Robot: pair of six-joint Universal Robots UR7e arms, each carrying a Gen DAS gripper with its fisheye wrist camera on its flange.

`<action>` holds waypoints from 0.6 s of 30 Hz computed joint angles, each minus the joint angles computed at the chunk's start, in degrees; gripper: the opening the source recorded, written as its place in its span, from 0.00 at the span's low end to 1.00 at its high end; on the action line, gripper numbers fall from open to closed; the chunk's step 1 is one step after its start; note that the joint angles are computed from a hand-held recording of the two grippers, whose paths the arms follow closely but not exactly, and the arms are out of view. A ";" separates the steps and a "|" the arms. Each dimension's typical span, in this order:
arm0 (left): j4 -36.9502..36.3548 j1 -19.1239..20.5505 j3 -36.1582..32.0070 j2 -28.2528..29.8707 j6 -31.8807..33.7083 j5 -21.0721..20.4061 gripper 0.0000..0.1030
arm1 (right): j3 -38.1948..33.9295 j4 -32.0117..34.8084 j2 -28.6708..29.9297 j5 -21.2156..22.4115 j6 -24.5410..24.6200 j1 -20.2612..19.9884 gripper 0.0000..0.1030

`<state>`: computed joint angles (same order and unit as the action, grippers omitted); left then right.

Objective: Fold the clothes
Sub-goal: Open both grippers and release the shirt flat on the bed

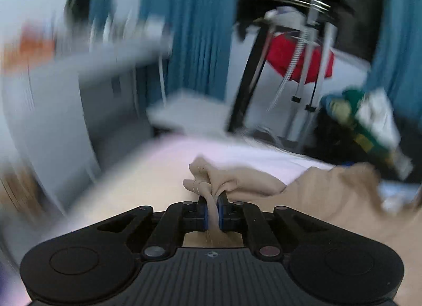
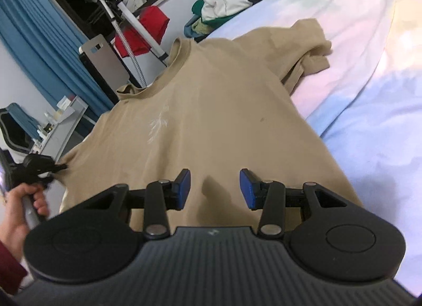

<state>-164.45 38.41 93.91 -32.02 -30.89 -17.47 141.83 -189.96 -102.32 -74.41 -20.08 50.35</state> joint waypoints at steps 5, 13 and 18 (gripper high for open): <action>13.70 -0.64 -0.14 -0.77 -7.87 3.32 0.33 | 0.06 -0.69 -1.28 2.20 -0.01 -1.39 0.44; 3.72 -8.98 17.93 -9.56 -8.48 -4.34 0.68 | -2.26 4.08 -3.98 10.82 5.05 -7.20 0.44; 14.97 -20.89 27.82 -15.99 -26.44 -11.20 0.78 | -6.20 5.97 -2.45 16.64 13.18 -11.87 0.44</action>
